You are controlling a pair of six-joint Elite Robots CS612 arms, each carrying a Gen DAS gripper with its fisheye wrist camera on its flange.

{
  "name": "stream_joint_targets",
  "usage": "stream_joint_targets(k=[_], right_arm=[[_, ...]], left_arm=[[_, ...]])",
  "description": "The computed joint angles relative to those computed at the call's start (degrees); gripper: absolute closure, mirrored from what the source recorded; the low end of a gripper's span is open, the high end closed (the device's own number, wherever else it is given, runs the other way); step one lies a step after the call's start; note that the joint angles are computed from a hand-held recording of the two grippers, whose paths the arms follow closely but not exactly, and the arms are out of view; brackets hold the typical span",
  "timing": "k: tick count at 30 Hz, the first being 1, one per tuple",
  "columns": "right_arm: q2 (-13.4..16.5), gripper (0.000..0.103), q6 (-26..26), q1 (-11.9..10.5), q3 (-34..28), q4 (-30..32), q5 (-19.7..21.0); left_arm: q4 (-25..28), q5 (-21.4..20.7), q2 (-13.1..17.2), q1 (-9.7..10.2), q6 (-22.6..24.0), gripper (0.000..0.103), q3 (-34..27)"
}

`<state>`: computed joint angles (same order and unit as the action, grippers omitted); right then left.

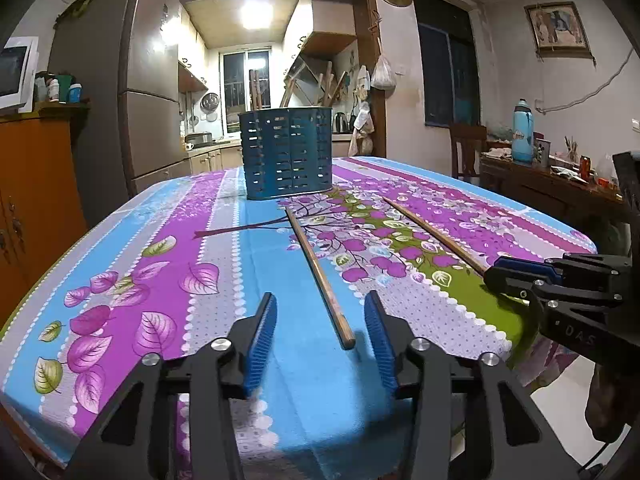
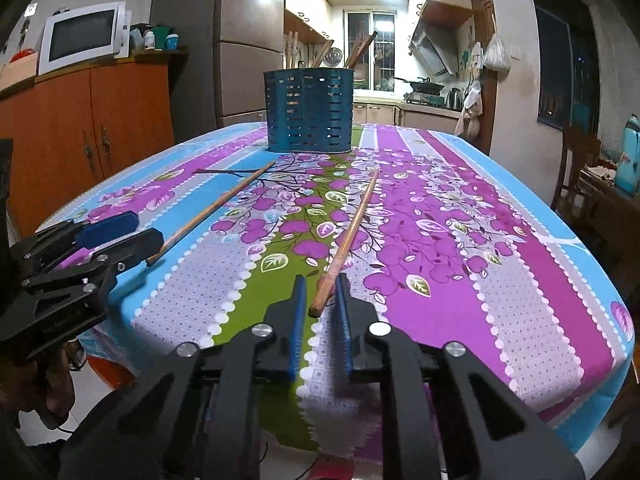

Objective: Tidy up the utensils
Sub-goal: 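Move the right tool back over the remaining chopsticks, then close the right tool on a wooden chopstick lying on the tablecloth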

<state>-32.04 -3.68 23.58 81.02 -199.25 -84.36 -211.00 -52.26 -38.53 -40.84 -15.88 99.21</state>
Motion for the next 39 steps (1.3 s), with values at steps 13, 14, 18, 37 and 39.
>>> stream_joint_targets(k=[13, 14, 18, 37, 39], right_arm=[[-0.73, 0.095, 1.79, -0.97, 1.70, -1.64, 1.02], [-0.58, 0.095, 2.06, -0.98, 1.70, -2.13, 1.11], [-0.27, 0.095, 3.06, -0.60, 1.41, -2.06, 0.18], [1.15, 0.094, 3.47, 0.40, -0.13, -4.65, -4.78], [1.22, 0.094, 3.55, 0.37, -0.34, -4.53, -4.88]], left_arm=[[-0.19, 0.12, 1.14, -0.44, 0.74, 0.092, -0.86], [-0.56, 0.49, 1.32, -0.55, 0.76, 0.092, -0.96], [-1.10, 1.79, 1.71, -0.85, 0.95, 0.091, -1.24], [-2.47, 4.58, 2.76, -1.03, 0.44, 0.070, -1.96], [-2.81, 4.42, 2.90, -1.08, 0.70, 0.073, -2.06]])
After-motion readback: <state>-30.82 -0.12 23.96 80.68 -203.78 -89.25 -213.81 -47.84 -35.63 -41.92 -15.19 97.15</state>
